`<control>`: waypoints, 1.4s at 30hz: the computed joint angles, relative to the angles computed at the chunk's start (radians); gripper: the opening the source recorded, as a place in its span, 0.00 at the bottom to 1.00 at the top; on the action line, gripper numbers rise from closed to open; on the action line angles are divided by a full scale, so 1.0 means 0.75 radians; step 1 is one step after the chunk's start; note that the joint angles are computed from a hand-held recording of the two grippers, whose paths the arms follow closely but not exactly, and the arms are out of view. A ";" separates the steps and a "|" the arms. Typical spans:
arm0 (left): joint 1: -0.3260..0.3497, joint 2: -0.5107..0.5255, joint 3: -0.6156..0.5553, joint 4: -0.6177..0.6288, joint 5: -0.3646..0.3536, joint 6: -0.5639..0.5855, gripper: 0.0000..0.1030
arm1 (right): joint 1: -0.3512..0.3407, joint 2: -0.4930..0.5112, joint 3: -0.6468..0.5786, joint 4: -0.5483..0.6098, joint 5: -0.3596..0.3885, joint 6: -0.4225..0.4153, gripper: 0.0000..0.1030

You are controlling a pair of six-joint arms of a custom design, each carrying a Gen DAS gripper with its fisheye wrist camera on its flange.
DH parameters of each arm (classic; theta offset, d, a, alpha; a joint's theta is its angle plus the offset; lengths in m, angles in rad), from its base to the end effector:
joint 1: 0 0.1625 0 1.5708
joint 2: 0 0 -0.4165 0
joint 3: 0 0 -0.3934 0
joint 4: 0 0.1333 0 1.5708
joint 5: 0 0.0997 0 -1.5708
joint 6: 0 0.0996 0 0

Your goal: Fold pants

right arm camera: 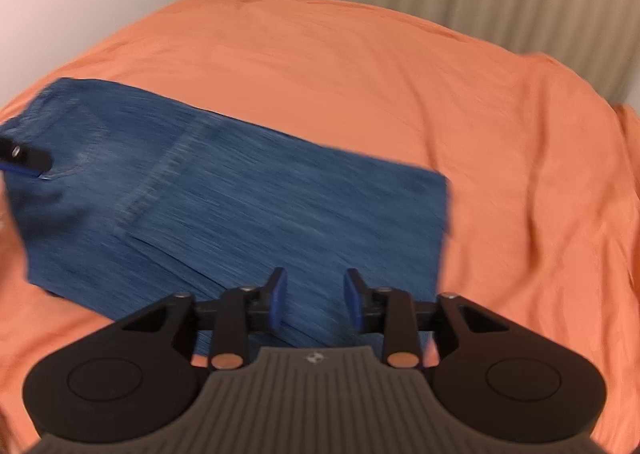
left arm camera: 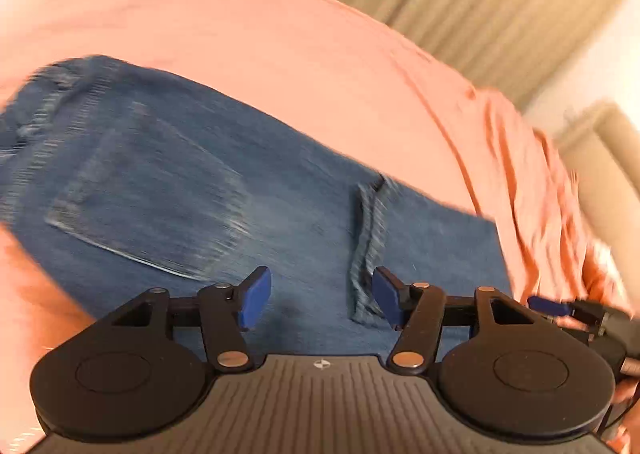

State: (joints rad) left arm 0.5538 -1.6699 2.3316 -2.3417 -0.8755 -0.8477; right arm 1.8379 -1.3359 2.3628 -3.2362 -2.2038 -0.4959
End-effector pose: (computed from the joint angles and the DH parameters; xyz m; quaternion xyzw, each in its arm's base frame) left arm -0.2167 -0.3657 0.2701 0.0608 0.9370 -0.3037 0.1615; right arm 0.1848 -0.3936 0.2259 0.2453 -0.8738 0.2626 0.3276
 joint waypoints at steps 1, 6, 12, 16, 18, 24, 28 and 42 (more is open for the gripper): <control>0.005 -0.028 0.001 0.012 0.016 -0.018 0.69 | 0.022 0.018 -0.027 0.030 0.011 0.005 0.41; 0.081 -0.205 0.003 0.081 0.077 -0.092 0.72 | 0.108 0.139 -0.163 0.132 0.043 0.019 0.47; 0.185 -0.424 0.042 0.119 0.174 -0.184 0.76 | 0.140 0.303 -0.314 0.212 0.043 -0.048 0.47; 0.289 -0.499 0.071 0.047 0.192 -0.180 0.78 | 0.147 0.401 -0.402 0.265 0.014 -0.093 0.47; 0.361 -0.509 0.085 -0.028 0.156 -0.140 0.79 | 0.140 0.445 -0.444 0.293 0.013 -0.103 0.46; 0.541 -0.421 0.136 -0.345 0.029 -0.014 0.79 | 0.111 0.527 -0.531 0.383 0.042 -0.078 0.46; 0.594 -0.310 0.152 -0.570 0.010 0.077 0.79 | 0.091 0.564 -0.566 0.443 0.047 -0.068 0.46; 0.355 -0.231 0.191 -0.613 0.407 0.033 0.20 | 0.082 0.636 -0.607 0.520 0.009 0.044 0.48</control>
